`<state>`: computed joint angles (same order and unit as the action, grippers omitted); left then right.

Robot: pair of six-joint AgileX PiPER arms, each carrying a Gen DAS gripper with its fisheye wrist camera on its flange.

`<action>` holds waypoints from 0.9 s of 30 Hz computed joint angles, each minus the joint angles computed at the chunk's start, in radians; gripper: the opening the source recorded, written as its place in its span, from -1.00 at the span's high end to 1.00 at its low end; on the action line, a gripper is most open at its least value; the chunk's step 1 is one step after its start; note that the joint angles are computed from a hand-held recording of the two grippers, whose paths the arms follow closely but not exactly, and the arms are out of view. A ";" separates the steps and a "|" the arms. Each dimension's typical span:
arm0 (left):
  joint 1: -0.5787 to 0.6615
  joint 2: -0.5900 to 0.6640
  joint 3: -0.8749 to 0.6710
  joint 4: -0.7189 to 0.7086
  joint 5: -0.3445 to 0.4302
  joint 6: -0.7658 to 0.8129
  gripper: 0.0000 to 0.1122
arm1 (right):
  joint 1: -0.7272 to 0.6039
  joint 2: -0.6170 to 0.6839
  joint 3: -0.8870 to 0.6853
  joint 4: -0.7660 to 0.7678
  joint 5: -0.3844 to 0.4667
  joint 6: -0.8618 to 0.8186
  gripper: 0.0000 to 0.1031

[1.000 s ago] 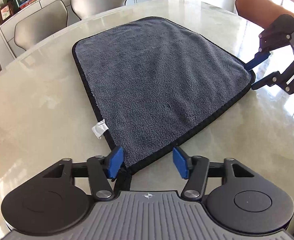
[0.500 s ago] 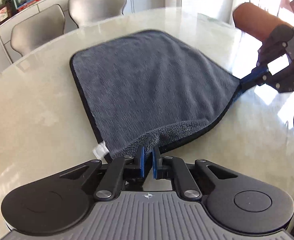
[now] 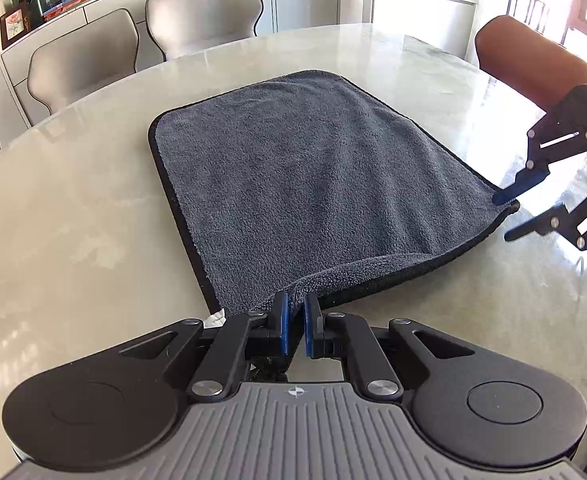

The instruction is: Fold towel

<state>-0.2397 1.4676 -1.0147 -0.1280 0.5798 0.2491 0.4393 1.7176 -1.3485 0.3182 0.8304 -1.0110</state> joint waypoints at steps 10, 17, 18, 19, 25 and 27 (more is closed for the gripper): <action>0.001 -0.003 -0.010 0.007 0.025 0.025 0.78 | -0.025 0.043 -0.062 -0.037 0.041 0.126 0.86; -0.013 -0.027 0.011 0.032 0.049 0.067 0.65 | -0.061 0.047 -0.096 0.018 0.059 0.158 0.86; -0.026 -0.033 0.019 0.058 0.049 0.065 0.63 | -0.060 0.048 -0.098 0.019 0.059 0.162 0.87; -0.040 -0.039 0.026 0.083 0.048 0.057 0.63 | -0.064 0.046 -0.102 0.026 0.064 0.164 0.87; -0.135 -0.059 0.056 0.275 0.040 -0.022 0.60 | -0.081 0.061 -0.156 0.053 0.093 0.190 0.87; -0.147 -0.057 0.061 0.304 0.044 -0.031 0.60 | -0.087 0.069 -0.173 0.060 0.094 0.193 0.88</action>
<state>-0.3867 1.4104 -0.9541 0.1757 0.6239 0.2185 0.3522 1.7869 -1.5214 0.3780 0.9241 -0.8178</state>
